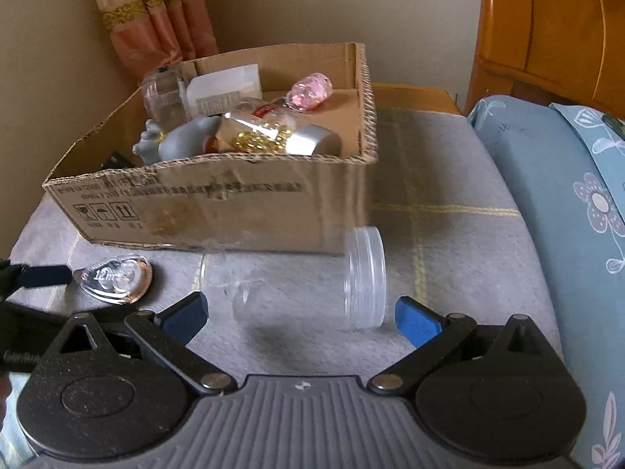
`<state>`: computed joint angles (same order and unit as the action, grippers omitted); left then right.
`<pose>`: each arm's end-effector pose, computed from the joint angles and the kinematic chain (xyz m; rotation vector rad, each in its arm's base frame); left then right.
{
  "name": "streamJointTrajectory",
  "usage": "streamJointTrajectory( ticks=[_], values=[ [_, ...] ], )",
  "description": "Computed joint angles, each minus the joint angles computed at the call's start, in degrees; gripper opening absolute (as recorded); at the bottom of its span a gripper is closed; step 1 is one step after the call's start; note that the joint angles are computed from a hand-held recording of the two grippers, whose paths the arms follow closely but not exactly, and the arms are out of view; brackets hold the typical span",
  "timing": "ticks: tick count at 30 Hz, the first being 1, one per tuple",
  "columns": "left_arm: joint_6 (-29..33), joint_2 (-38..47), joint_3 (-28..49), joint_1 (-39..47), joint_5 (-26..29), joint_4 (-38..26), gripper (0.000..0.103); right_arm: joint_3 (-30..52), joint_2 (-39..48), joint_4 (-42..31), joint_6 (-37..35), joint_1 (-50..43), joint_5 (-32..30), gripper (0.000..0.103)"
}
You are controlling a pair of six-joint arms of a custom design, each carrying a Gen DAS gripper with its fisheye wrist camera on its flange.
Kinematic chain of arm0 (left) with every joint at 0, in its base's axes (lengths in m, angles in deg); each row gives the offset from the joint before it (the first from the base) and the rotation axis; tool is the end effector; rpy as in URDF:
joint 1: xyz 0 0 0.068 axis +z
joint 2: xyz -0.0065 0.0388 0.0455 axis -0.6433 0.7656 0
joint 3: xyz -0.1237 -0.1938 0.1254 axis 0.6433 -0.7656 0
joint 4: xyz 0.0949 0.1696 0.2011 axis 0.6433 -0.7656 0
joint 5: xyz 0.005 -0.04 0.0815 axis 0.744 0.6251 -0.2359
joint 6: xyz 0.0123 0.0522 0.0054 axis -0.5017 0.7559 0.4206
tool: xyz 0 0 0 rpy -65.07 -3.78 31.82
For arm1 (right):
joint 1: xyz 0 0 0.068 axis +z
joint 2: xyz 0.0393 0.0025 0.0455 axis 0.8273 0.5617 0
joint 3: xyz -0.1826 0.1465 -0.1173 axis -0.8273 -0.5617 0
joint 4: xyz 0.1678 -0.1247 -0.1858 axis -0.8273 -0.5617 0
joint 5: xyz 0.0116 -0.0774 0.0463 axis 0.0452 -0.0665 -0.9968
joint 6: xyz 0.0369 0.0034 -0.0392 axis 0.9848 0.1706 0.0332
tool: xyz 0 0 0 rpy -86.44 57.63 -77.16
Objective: Organize rigid objects
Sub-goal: 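Grasp the correction tape dispenser with the left tool while the right tool grasps the clear plastic jar, then carry both items over the cardboard box and open both tools to drop them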
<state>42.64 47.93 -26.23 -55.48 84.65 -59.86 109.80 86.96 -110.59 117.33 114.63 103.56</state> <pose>0.2537 -0.0828 0.1497 0.9644 2.3408 -0.4006 0.1001 0.1232 0.1347 0.6973 2.3715 -0.0920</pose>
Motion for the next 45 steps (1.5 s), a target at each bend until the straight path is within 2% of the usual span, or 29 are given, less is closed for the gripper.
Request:
streamJointTrajectory(
  ticks=[5, 13, 16, 23, 28, 30, 32, 35, 40, 45],
  values=[
    [-2.1, 0.3, -1.1, -3.1, -4.0, 3.9, 0.102, -0.5, -1.3, -0.8, -0.2, 0.5, 0.1, 0.103],
    [2.8, 0.9, -0.7, 5.2, -1.1, 3.0, 0.102, 0.4, 1.4, 0.4, -2.1, -0.5, 0.3, 0.103],
    [1.4, 0.9, 0.1, 4.9, -3.0, 2.2, 0.102, 1.2, 3.9, 1.5, -2.9, -1.5, -0.3, 0.103],
    [-4.0, 1.7, -0.7, 1.4, -5.2, 5.7, 0.102, 2.2, 6.9, 4.8, -5.9, -4.6, -1.1, 0.103],
    [-4.7, 1.9, -0.6, 1.0, -5.1, 6.0, 0.096, 2.9, 8.0, 5.4, -7.3, -6.0, -1.2, 0.103],
    [-4.9, 1.6, -0.6, 1.0, -5.3, 6.2, 0.09, 3.2, 8.5, 5.3, -7.5, -6.2, -1.2, 0.103],
    [-4.9, 1.8, -0.2, 1.2, -4.9, 5.7, 0.089, 3.8, 9.5, 4.7, -7.4, -5.9, -1.0, 0.102],
    [-4.6, 1.8, 0.1, 1.4, -4.6, 5.1, 0.089, 3.8, 9.5, 4.0, -7.7, -5.6, -1.2, 0.093],
    [-3.0, 1.3, 0.9, 2.1, -3.3, 2.6, 0.089, 3.1, 7.6, 2.7, -8.0, -4.4, -1.4, 0.093],
    [2.0, -2.1, 1.6, 3.2, -1.2, -2.0, 0.089, 2.8, 3.4, -0.7, -8.9, -1.6, -1.0, 0.093]
  ],
)
